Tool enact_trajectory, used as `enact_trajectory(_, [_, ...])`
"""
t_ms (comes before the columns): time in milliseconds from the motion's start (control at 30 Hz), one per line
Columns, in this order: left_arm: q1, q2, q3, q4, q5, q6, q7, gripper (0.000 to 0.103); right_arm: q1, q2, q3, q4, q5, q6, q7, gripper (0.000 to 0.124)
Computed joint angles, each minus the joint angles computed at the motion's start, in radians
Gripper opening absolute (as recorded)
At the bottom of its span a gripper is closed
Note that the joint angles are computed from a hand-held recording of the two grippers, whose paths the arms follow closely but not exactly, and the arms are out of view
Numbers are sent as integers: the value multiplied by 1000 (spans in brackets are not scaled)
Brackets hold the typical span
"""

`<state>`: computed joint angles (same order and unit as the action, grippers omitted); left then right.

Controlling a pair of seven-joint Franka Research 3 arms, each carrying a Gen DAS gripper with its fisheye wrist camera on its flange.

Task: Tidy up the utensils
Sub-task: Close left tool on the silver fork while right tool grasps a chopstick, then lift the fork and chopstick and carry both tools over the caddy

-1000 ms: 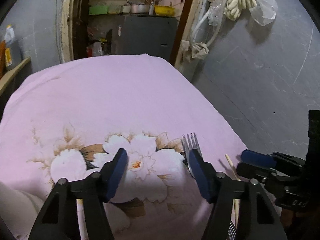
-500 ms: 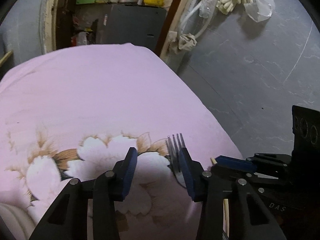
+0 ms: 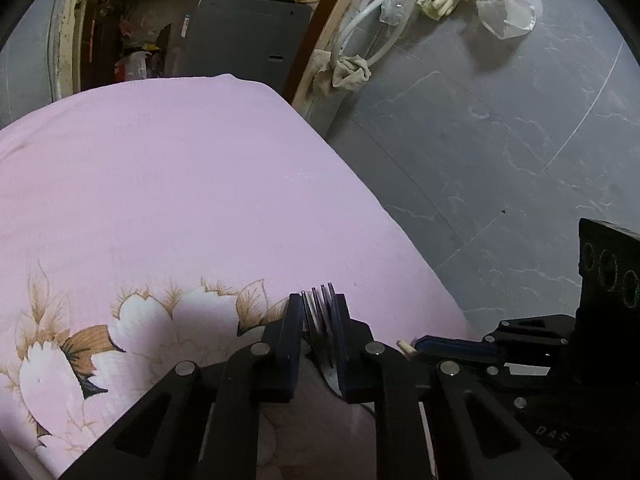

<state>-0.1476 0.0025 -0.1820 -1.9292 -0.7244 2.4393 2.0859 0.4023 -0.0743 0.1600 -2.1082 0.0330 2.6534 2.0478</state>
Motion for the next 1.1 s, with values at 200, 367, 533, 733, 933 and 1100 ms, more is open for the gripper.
enact_trajectory(200, [-1, -27, 6, -20, 20, 12, -9, 7, 4, 42, -8, 109, 17, -169, -43, 6])
enact_trajectory(367, [-4, -58, 20, -49, 35, 16, -40, 7, 12, 75, -13, 209, 18, -331, -48, 6])
enact_trajectory(533, [-10, -85, 38, -77, 26, 25, -52, 6, 22, 121, -18, 308, -4, -460, -54, 6])
enact_trajectory(733, [-20, -142, 55, -120, 36, 64, -81, 4, 35, 92, -23, 292, -33, -441, 5, 4])
enact_trajectory(933, [-46, -248, 85, -193, 45, 151, -103, 3, 17, -56, 9, 142, -101, -232, 142, 4])
enact_trajectory(1100, [-66, -346, 98, -264, 143, 270, -176, 3, -34, -119, 58, 84, -238, -52, 278, 4])
